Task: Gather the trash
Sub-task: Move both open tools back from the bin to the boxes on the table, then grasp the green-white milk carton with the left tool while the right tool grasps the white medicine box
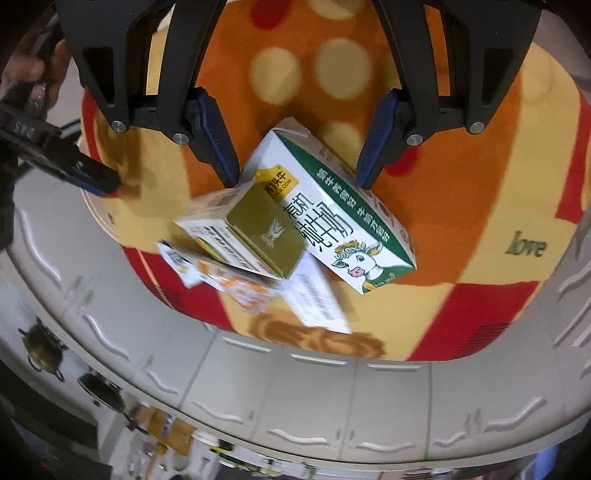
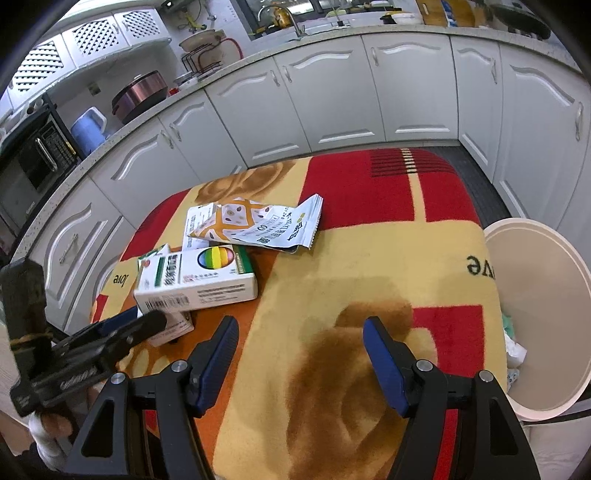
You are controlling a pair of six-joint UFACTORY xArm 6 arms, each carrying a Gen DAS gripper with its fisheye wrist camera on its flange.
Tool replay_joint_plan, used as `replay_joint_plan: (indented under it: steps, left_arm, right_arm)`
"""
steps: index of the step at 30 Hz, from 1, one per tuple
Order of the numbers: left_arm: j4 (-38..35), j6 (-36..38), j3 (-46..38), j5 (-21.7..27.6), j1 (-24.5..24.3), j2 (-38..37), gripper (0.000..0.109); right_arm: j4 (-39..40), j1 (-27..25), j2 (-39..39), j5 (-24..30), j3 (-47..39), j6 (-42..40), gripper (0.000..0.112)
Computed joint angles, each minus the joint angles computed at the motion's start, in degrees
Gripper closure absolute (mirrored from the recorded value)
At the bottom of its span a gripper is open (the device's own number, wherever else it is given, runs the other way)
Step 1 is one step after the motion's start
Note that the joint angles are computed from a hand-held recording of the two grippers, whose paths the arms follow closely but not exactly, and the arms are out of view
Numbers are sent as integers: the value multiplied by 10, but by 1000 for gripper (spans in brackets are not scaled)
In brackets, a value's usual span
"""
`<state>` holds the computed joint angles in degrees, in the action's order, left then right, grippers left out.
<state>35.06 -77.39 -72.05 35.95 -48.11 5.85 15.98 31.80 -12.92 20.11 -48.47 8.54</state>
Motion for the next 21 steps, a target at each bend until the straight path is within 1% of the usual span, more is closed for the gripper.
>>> replay_joint_plan:
  steps: [3,8,11,13,15,17,21]
  left_arm:
    - [21,-21,28,30,18,-31,43]
    - [22,-32,74,60,51,-80,43]
    - [13,-32,104,31,65,-106,43]
    - [3,-17,127,-19,73,-122,43]
    - [-10,0,124,-41,72,-119,43]
    - [-22,12,105,-49,73,-104,43]
    - [-67,36,64,-63,84,-66,43]
  right_arm:
    - [5,5,10,1,-9,-6,43]
    - [21,18,30,5,-26,-23,43]
    - [26,25,46,10,-44,-33,43]
    - [38,33,54,7,-54,-52,43]
    - [44,42,67,8,-71,-76,43]
    - [37,50,83,17,-91,-87,40]
    - [48,57,102,23,-112,-106,40]
